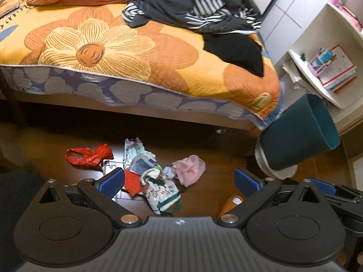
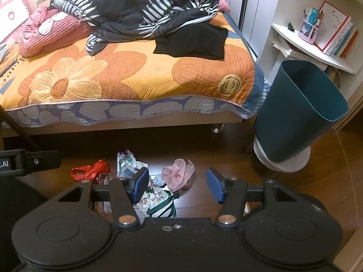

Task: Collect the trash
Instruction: 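Grasp the white printed cloth with the left gripper while the right gripper grasps the pink mesh bag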

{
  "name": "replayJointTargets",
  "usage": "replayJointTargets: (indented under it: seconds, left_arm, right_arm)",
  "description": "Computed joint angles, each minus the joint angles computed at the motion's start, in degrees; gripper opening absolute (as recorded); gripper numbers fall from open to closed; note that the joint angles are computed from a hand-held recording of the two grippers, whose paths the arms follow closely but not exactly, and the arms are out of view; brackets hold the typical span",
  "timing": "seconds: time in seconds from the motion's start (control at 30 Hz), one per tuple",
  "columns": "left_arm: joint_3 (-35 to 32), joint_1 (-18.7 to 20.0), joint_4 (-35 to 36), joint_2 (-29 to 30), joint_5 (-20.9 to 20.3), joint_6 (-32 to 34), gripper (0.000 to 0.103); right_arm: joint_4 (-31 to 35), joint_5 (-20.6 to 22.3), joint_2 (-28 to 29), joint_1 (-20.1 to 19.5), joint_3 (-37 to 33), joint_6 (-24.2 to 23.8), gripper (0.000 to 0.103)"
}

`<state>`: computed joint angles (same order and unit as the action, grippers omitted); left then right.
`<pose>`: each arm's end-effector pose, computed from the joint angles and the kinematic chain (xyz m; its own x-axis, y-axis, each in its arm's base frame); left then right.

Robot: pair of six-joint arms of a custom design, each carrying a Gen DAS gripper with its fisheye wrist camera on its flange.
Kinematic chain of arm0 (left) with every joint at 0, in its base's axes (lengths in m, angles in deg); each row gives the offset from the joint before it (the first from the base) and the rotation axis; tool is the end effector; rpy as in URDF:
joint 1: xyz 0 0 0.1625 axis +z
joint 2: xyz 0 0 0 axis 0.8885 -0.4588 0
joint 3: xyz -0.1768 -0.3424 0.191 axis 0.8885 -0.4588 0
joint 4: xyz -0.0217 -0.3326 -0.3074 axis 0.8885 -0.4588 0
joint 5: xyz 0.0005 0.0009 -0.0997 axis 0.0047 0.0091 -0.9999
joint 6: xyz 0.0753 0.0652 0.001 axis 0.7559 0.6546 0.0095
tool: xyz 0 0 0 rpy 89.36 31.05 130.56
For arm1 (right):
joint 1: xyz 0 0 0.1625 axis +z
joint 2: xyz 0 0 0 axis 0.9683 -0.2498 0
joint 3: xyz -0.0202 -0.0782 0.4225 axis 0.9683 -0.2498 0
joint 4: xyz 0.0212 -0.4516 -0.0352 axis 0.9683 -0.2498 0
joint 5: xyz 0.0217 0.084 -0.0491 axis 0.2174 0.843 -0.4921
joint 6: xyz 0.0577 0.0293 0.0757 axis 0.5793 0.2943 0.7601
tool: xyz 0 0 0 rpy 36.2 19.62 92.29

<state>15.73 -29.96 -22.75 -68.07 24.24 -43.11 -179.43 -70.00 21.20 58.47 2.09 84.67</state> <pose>-0.2881 -0.4289 0.5521 -0.8382 -0.3166 -0.4441 0.0126 0.8029 -0.5960 0.5476 -0.4687 0.2589 -0.7271 -0.3093 0.6129 -0.5439 0.8043 -0.2394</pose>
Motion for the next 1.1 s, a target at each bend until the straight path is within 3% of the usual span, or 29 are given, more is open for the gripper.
replayJointTargets:
  seconds: [0.2, 0.43, 0.57, 0.8, 0.97, 1.1]
  left_arm:
    - [1.97, 6.71, -6.07, 1.43, 1.38, 6.94, 0.103]
    - [2.33, 15.8, -7.81, 4.18, 2.51, 10.87, 0.103]
    - [3.23, 20.22, -10.93, 6.26, 3.23, 15.28, 0.103]
    - [6.51, 25.82, -19.56, 11.05, -0.81, 28.2, 0.102]
    - [8.46, 29.49, -20.17, 14.91, -3.11, 35.54, 0.102]
    - [10.14, 32.29, -21.78, 17.51, -4.72, 39.91, 0.102]
  right_arm:
    - [-5.21, 3.1, 4.17, -4.34, -1.34, -5.4, 0.057]
    - [-4.88, 7.51, 9.12, -11.01, -4.91, -9.76, 0.057]
    - [-2.34, 7.29, 12.96, -13.96, -8.33, -9.25, 0.057]
    - [1.15, 8.29, 20.86, -18.63, -13.89, -4.81, 0.057]
    - [5.15, 6.1, 25.64, -21.49, -16.28, -0.55, 0.057]
    - [5.58, 7.09, 27.88, -23.22, -16.51, -0.74, 0.057]
